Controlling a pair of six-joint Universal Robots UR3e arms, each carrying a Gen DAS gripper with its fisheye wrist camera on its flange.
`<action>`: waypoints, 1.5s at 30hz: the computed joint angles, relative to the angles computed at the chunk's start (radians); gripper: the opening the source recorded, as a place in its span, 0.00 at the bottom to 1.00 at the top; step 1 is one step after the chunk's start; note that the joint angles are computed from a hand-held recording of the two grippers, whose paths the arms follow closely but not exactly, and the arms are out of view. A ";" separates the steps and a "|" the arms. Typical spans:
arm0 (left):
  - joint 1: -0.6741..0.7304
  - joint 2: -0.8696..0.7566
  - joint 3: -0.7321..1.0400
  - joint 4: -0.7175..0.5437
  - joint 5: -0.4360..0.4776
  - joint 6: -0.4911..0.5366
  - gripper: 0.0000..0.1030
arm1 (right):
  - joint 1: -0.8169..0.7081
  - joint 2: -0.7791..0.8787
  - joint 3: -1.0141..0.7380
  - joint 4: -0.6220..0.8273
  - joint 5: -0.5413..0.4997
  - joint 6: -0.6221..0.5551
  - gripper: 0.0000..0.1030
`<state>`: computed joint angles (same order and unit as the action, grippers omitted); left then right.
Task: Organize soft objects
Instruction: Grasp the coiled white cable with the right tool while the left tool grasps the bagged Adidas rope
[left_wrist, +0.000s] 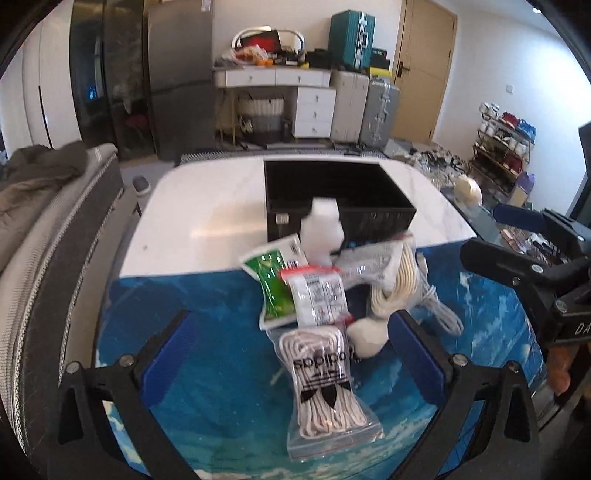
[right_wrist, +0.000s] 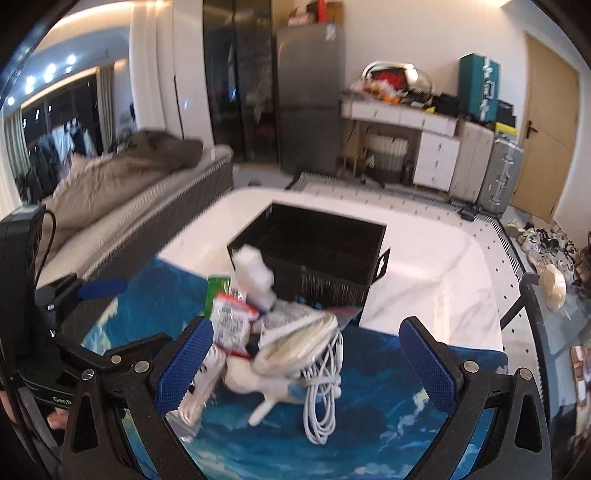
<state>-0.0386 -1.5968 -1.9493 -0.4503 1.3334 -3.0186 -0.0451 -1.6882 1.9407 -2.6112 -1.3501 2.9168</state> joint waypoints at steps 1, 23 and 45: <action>-0.011 -0.015 -0.005 0.000 0.010 0.003 0.98 | 0.005 0.011 -0.003 0.012 -0.012 -0.007 0.99; -0.098 -0.138 -0.022 -0.046 0.064 0.055 0.33 | -0.061 0.140 0.234 -0.067 -0.039 -0.184 0.19; -0.049 -0.030 -0.088 -0.123 0.017 0.097 0.39 | -0.062 0.040 0.272 0.033 -0.011 -0.229 0.30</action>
